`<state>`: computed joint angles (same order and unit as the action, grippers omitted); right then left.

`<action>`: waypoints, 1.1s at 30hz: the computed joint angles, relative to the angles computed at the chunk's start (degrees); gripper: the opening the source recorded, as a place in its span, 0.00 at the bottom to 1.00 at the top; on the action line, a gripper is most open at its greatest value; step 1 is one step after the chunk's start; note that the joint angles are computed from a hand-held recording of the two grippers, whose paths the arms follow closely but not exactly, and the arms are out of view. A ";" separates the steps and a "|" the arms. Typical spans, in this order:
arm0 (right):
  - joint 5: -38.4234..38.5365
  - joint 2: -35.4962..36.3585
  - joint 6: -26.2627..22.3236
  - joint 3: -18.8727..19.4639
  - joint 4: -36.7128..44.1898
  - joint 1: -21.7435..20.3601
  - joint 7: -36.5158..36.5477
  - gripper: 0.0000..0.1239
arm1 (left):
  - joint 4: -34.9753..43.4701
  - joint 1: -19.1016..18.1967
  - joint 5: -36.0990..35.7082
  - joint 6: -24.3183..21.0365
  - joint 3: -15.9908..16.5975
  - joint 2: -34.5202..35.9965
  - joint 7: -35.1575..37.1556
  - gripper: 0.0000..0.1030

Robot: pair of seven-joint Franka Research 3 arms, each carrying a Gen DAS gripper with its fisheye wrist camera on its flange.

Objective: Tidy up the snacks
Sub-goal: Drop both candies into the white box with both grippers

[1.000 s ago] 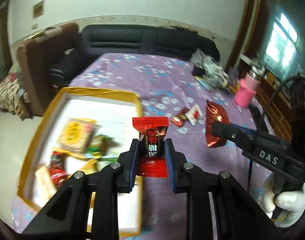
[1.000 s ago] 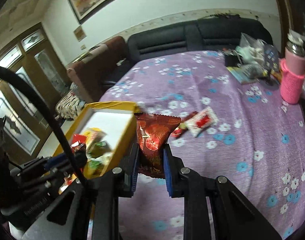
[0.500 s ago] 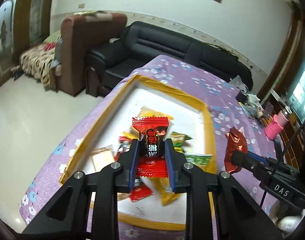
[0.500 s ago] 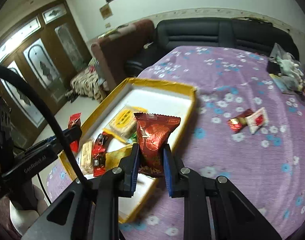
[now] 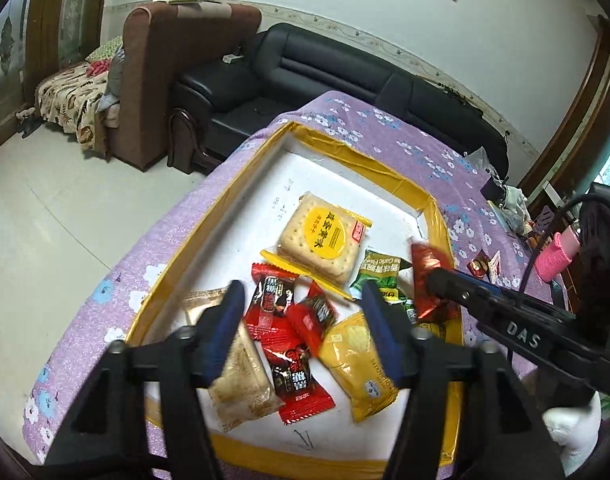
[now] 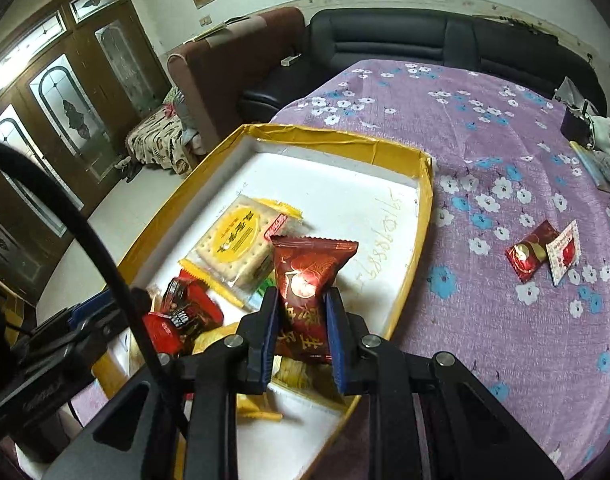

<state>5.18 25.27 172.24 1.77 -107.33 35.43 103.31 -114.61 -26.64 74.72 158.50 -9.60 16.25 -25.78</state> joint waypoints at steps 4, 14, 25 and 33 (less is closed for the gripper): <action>0.99 -0.21 2.46 0.13 -0.58 -0.21 0.92 0.23 | 0.28 -0.75 -0.14 -2.68 -0.46 -0.57 0.47 0.84; 7.01 -7.89 10.98 3.93 -10.41 -4.06 -1.17 0.23 | 2.47 -4.35 -6.49 -17.55 -3.69 -2.84 6.82 0.97; 13.94 -20.43 21.74 6.09 -25.94 -6.78 -3.54 0.26 | 6.86 -10.57 -1.26 -29.69 -7.52 -3.38 8.78 0.97; 10.04 -29.61 28.39 6.10 -36.84 -9.13 2.48 0.27 | 11.91 -17.06 2.39 -41.08 -8.75 -1.30 12.38 0.97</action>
<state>15.22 -4.34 200.62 7.87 -144.16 26.30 105.80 -102.71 -43.70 77.11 117.43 -18.35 14.95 -13.40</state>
